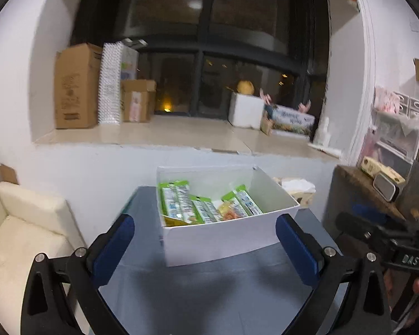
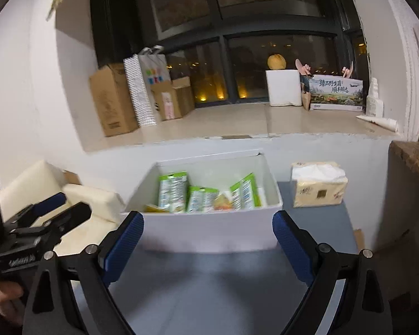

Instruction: Organize snacks

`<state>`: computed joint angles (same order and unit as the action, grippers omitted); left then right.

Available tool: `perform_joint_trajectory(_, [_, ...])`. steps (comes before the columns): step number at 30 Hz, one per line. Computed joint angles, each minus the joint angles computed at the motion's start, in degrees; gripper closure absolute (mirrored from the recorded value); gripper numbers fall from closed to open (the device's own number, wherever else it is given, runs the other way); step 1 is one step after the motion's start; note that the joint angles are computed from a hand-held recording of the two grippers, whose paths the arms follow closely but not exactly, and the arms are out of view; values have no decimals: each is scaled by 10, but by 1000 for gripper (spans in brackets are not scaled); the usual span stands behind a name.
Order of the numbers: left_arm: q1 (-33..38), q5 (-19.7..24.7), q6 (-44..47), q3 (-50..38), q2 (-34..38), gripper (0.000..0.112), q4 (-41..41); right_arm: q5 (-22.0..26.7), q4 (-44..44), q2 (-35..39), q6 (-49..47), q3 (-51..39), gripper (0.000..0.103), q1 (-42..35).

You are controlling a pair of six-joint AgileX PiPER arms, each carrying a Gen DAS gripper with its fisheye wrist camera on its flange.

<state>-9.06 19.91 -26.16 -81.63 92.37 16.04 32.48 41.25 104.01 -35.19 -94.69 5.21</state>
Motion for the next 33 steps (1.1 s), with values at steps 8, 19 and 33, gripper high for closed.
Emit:
perform_joint_trajectory(8, [-36,39,-143,102,-123,9,122,-62,20,-146,-68,178,7,1])
perform_joint_trajectory(19, [-172,145,-299,177,-204,9,278,-23,129,-262,-158,307,7,-27])
perform_joint_trajectory(33, [-237,187,-360,215,-241,9,331,-60,73,-336,-120,367,7,-12])
